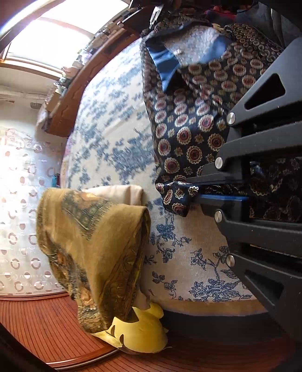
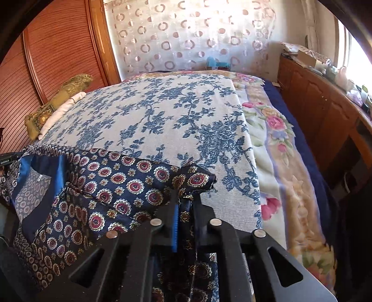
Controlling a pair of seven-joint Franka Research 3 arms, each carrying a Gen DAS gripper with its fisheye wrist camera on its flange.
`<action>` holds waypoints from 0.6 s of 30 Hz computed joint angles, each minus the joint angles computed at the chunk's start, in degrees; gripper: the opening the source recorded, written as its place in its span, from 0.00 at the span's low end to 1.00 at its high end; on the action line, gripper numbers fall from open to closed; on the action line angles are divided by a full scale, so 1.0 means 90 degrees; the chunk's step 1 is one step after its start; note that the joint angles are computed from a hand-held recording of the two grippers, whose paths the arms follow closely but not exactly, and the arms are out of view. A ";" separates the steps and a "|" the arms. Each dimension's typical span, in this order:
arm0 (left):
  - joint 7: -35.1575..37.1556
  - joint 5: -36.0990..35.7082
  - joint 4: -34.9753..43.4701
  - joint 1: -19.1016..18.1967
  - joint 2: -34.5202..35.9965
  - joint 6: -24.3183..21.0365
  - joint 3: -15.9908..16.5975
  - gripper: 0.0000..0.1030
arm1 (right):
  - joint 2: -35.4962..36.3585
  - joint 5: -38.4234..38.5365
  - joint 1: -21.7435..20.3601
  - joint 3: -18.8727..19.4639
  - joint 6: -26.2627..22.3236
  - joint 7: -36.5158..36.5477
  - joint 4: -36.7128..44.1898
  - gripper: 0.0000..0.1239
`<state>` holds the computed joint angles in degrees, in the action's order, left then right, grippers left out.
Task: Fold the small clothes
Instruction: 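Grasp the navy shirt edge with both grippers and lift it up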
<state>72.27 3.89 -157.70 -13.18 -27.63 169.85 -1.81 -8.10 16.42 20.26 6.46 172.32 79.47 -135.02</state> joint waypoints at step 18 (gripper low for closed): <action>-0.0390 0.0697 0.1374 0.0316 -0.0922 0.0516 -0.0170 0.06 | -0.1753 0.0602 0.0545 -0.0189 0.1273 -0.1207 -0.0092 0.03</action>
